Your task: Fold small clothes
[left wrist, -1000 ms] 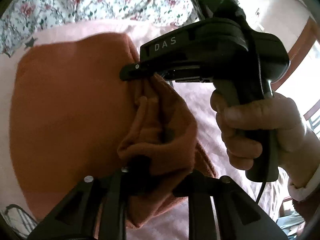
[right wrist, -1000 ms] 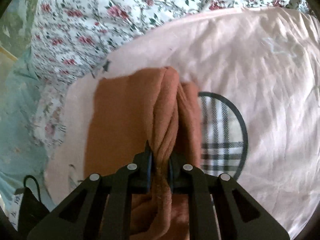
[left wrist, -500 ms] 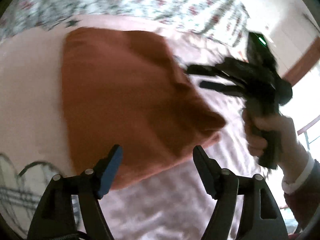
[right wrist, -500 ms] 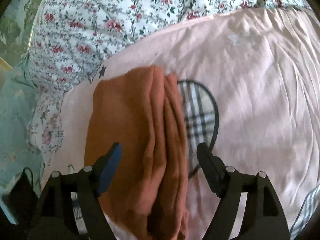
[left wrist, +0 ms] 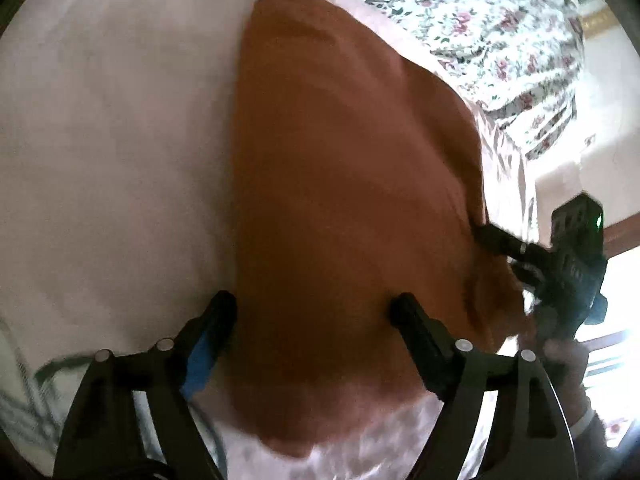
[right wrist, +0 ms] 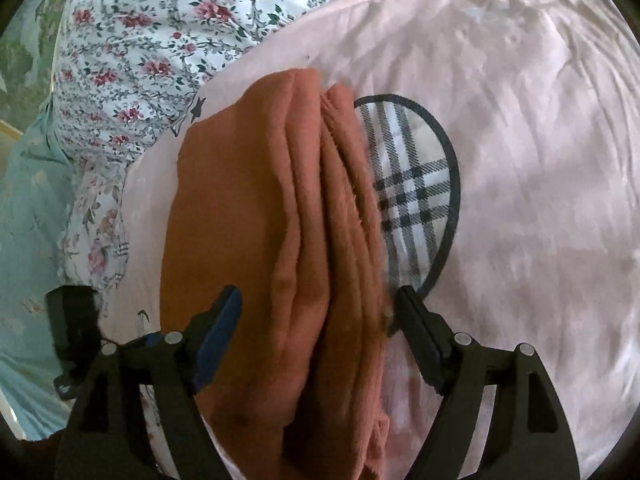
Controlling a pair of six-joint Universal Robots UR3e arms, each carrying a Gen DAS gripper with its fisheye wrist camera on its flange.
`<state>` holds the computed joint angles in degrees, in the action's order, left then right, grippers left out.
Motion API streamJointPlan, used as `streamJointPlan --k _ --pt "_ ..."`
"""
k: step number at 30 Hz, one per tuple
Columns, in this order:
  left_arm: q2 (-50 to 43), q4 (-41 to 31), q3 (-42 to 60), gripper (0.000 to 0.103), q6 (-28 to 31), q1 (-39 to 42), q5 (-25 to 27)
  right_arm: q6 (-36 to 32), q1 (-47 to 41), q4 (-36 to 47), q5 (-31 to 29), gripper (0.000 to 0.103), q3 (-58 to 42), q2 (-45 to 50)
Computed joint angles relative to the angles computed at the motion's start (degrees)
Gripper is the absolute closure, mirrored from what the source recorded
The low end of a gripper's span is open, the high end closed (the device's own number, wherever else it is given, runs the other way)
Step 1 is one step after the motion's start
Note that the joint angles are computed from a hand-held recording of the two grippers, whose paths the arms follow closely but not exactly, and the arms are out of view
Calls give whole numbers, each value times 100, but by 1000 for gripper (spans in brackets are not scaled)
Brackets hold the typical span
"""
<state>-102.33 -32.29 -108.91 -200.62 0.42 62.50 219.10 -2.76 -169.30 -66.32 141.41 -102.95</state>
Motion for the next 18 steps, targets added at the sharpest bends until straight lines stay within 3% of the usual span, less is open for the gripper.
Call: streamJointPlan --k 3,4,5,8,9,11,14,18 --pt "-395 92 398 20 -47 -6 -92 79 -156 -398 281 24 114 261" --pt "-539 95 569 20 -48 -28 -61 94 -194 -549 380 28 144 354" --pt "-670 129 722 25 -45 -62 -17 100 -198 -583 415 44 135 410" --pt "-877 90 1086 71 93 -168 104 186 -95 -590 443 69 -8 622" --pt "-816 111 1078 76 85 -180 126 237 -7 -542 352 71 -83 582" --pt "-477 237 846 79 97 -171 167 329 220 -312 91 76 -302 457" --pt "294 276 295 80 126 -39 168 607 410 -572 180 79 -435 501" --pt "1924 -294 -756 80 647 594 37 1029 1413 -1077 -169 79 -1403 1400"
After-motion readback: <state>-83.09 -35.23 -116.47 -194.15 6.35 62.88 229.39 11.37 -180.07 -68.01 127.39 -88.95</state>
